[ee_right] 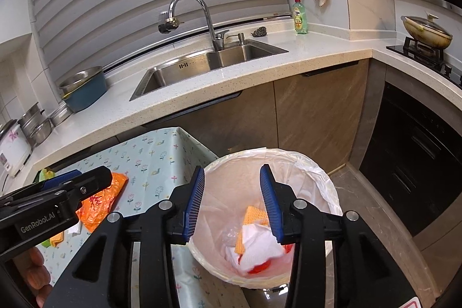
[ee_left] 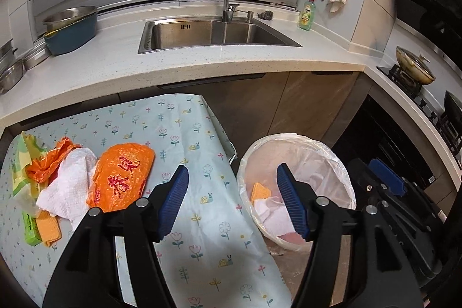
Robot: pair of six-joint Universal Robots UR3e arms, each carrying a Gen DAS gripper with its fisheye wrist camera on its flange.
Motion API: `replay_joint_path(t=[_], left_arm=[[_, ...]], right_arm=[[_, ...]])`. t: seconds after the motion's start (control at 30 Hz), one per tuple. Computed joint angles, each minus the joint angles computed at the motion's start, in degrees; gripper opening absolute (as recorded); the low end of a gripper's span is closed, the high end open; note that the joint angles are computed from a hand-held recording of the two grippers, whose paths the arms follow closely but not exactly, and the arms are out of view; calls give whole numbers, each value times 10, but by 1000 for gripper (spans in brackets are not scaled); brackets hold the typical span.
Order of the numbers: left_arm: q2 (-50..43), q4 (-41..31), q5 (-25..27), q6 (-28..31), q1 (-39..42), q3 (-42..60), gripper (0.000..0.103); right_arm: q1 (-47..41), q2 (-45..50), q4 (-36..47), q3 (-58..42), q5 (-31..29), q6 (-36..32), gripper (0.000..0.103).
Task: Collect trash
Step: 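Move both open tools back over the remaining trash on the table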
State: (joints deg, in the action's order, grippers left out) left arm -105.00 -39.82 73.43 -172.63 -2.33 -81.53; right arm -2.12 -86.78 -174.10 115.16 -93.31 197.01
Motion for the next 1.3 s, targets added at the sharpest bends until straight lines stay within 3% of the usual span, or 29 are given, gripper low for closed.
replay_joint_path(t=[0.67,1.3], left_arm=[[118,-1,-64,34,198,-117,62],[98,-25,-107,105,401,-130,71]], right_arm=[[182,108,79,-196,-70,25,42],[322,352,215,-536,-83,46,42]])
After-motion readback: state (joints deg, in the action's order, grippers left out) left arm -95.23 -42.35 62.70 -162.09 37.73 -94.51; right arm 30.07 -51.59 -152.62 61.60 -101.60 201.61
